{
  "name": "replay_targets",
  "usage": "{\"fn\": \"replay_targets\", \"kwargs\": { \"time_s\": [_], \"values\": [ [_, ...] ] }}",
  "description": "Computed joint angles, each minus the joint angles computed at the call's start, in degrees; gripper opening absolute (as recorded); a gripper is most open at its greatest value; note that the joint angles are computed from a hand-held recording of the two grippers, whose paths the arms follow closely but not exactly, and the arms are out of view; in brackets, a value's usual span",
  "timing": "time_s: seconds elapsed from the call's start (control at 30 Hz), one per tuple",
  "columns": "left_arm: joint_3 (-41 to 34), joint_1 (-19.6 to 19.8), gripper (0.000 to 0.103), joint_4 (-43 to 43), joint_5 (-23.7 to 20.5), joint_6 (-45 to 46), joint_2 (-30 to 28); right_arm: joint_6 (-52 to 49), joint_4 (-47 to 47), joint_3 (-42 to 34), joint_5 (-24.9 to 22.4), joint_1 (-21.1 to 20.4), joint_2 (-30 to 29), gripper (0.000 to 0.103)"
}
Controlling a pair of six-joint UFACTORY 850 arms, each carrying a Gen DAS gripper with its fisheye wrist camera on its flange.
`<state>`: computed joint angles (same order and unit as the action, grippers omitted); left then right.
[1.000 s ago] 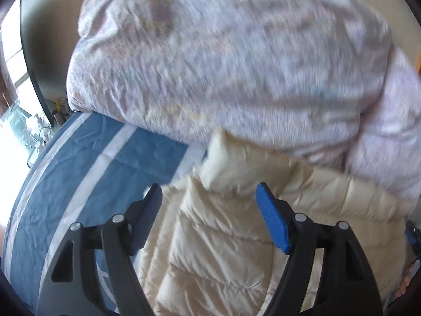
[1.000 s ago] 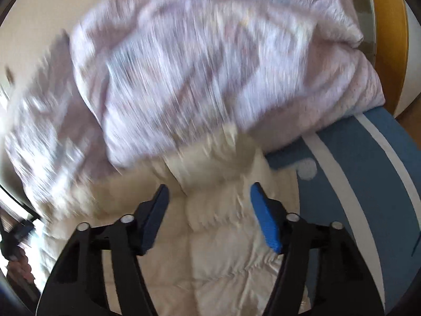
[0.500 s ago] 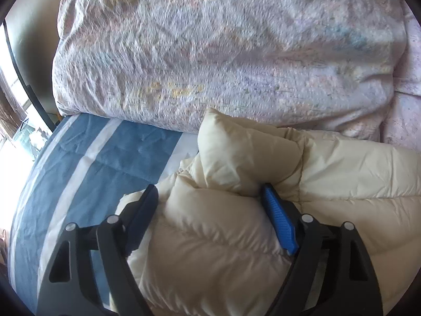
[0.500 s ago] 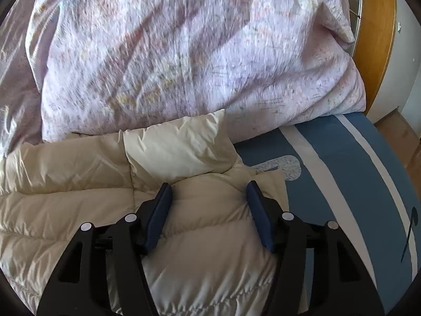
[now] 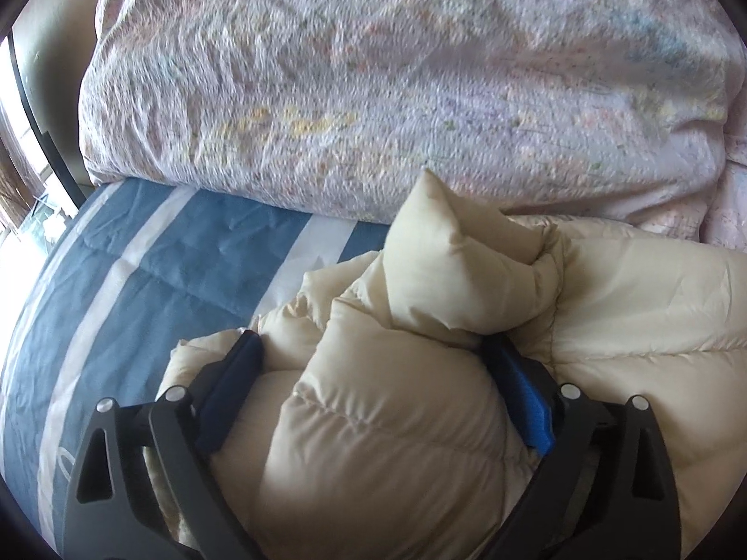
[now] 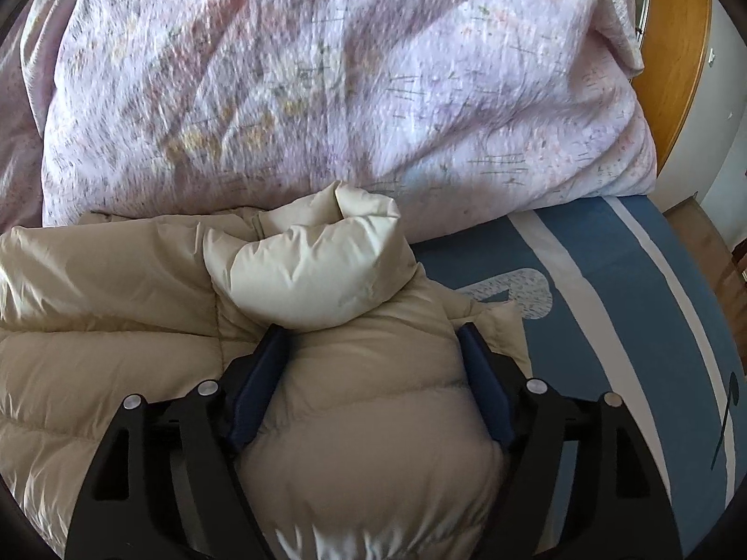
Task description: Fold large clothes
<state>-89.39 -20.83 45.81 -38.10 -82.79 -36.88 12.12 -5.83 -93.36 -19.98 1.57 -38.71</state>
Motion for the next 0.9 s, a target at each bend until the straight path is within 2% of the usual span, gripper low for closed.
{"fn": "replay_targets", "kwargs": {
  "time_s": [0.37, 0.43, 0.5, 0.57, 0.63, 0.9],
  "values": [
    [-0.3, 0.6, 0.098, -1.3, 0.4, 0.9, -0.8, -2.1, 2.6, -2.1, -0.7, -0.6, -1.7, 0.079],
    [-0.6, 0.6, 0.098, -2.3, 0.2, 1.7, -0.8, -4.5, 5.5, -3.0, -2.0, -1.0, -1.9, 0.079],
    [-0.9, 1.2, 0.097, -5.2, 0.0, 4.8, -0.3, -7.7, 9.0, -5.2, -6.1, -1.7, -2.4, 0.079],
    [1.3, 1.3, 0.097, -6.3, 1.4, 5.5, 2.0, -12.2, 15.1, -5.5, -8.5, -3.0, -1.5, 0.079],
    [3.4, 1.2, 0.097, -6.1, 2.4, 5.4, 4.0, -14.3, 18.7, -4.3, -8.9, -4.2, 0.1, 0.079],
    [15.0, 1.2, 0.097, -4.8, 4.6, 1.2, 13.6, -18.9, 27.3, 2.6, -13.4, -9.5, 6.2, 0.079]
  ]
}}
